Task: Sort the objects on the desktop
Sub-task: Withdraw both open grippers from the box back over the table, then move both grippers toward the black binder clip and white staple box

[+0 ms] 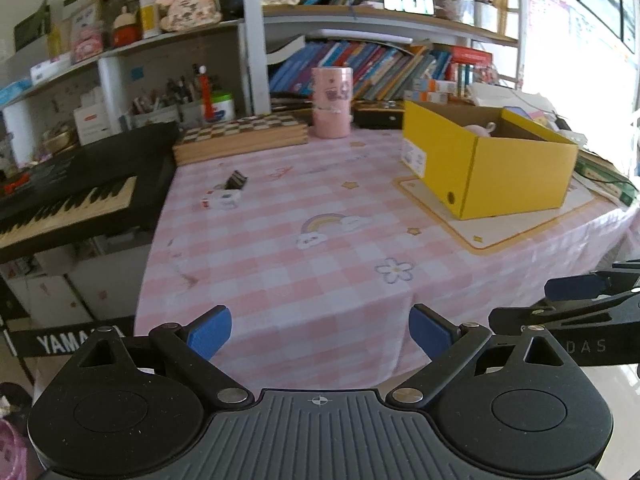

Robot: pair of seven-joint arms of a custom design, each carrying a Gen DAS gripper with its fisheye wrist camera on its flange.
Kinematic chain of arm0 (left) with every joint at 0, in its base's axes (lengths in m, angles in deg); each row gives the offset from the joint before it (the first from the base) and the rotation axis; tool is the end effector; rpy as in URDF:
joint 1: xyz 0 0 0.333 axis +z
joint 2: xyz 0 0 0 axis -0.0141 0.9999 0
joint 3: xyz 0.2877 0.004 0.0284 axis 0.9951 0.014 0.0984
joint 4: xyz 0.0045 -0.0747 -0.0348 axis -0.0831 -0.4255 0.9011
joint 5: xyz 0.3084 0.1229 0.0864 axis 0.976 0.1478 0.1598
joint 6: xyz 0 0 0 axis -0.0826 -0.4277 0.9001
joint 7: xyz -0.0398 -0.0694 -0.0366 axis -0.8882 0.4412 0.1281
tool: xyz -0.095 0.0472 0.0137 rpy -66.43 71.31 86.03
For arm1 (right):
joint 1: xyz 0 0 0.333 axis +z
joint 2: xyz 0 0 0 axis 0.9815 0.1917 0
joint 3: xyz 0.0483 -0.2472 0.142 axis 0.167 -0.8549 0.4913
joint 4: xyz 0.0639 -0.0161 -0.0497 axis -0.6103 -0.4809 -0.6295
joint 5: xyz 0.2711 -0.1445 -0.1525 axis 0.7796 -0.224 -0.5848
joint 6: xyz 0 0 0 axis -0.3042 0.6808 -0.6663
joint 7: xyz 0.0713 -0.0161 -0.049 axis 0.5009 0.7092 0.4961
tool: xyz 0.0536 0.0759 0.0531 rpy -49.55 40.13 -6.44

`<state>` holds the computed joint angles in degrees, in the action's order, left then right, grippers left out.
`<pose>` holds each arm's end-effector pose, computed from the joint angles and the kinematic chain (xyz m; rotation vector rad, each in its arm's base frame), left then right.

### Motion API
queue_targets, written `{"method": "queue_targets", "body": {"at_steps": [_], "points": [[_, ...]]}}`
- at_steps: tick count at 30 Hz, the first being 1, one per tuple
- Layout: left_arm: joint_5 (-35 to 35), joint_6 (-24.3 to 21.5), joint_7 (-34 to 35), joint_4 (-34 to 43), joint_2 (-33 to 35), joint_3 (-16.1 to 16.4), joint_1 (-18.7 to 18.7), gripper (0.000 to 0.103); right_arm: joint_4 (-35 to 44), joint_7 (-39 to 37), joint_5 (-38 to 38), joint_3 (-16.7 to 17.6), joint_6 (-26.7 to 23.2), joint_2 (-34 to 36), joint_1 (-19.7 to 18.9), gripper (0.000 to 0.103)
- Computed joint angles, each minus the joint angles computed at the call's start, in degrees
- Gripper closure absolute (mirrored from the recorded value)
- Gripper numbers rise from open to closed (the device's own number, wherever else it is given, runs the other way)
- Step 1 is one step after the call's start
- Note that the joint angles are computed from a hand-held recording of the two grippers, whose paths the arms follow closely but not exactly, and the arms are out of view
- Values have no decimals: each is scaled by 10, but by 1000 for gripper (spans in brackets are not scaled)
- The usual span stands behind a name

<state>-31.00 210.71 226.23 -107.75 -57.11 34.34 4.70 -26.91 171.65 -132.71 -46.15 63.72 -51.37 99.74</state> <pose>0.6243 -0.1891 0.4268 -1.0375 2.2743 -1.0984 0.5247 0.2221 0.4201 -1.3877 2.0855 -0.7945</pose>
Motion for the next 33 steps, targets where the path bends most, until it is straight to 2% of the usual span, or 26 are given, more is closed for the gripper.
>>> {"method": "queue_targets", "body": {"at_steps": [6, 22, 28, 33], "points": [[18, 6, -25, 14, 8, 19, -6, 6, 40, -40, 15, -5, 12, 32, 4, 34], [36, 4, -24, 60, 46, -14, 30, 6, 117, -101, 49, -32, 12, 84, 32, 34], [44, -3, -39, 82, 59, 0, 18, 6, 142, -134, 70, -41, 21, 103, 34, 34], [62, -11, -68, 108, 73, 24, -3, 6, 163, -174, 95, -48, 37, 122, 32, 34]]}}
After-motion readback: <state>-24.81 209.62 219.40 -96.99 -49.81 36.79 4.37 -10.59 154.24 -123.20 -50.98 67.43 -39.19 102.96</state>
